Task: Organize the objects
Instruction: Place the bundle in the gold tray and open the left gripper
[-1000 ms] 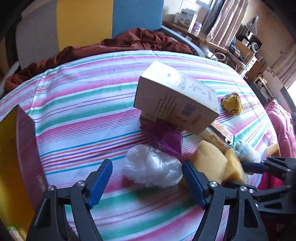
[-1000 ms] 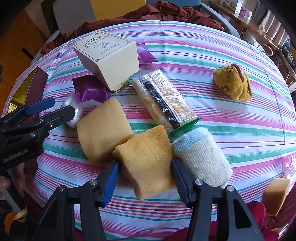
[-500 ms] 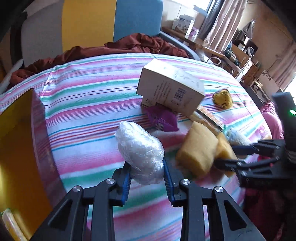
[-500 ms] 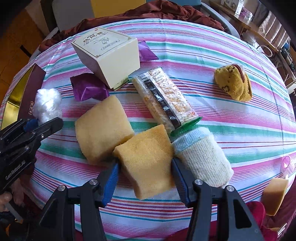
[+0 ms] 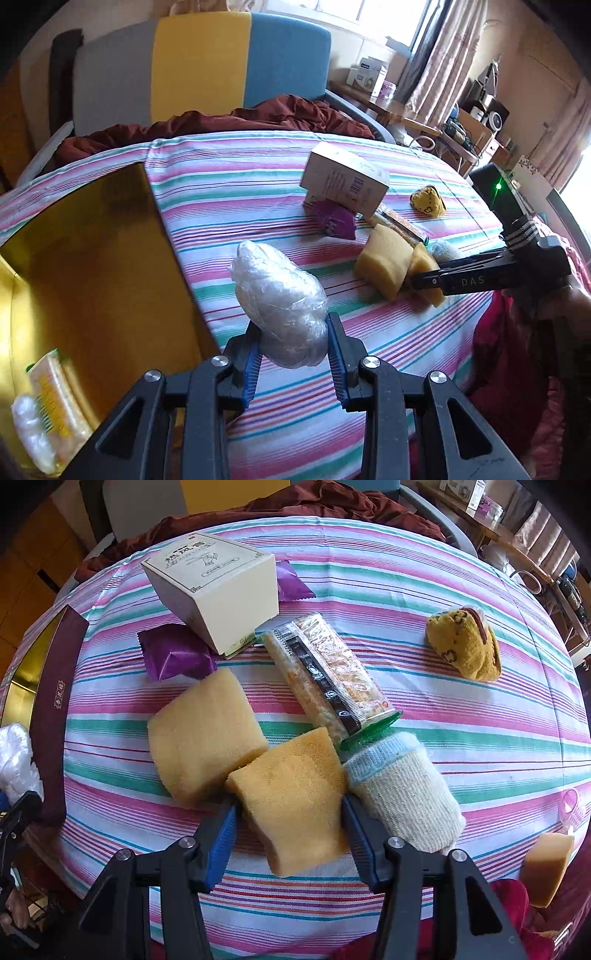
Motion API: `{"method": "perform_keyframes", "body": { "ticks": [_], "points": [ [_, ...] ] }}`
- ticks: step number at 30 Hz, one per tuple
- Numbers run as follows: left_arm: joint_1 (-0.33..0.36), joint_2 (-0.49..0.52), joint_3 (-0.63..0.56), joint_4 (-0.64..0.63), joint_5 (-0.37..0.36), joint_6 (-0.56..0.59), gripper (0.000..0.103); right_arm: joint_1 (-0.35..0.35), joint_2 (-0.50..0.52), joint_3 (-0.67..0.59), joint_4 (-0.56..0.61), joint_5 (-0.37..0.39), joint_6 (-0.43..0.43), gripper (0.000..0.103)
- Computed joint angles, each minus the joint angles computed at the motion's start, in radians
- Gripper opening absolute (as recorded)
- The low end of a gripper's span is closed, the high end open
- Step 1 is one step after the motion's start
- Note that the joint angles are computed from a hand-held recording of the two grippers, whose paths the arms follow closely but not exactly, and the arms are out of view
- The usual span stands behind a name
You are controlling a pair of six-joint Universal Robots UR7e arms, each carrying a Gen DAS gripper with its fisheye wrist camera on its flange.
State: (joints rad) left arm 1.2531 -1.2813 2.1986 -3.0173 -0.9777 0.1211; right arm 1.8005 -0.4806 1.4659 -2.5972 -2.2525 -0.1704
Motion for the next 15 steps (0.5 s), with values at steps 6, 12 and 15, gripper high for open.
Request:
{"method": "perform_keyframes", "body": {
  "ticks": [6, 12, 15],
  "points": [
    [0.013, -0.095, 0.053, -0.035, 0.008, -0.010, 0.033, 0.009, 0.023, -0.016, 0.001, -0.014, 0.003, 0.056],
    [0.055, -0.201, 0.077, -0.072, 0.050, 0.016, 0.033, 0.023, 0.042, -0.025, 0.003, -0.056, -0.006, 0.055],
    [0.105, -0.232, 0.062, -0.108, 0.094, 0.058, 0.033, 0.032, 0.051, -0.025, 0.004, -0.079, -0.009, 0.055]
  ]
}}
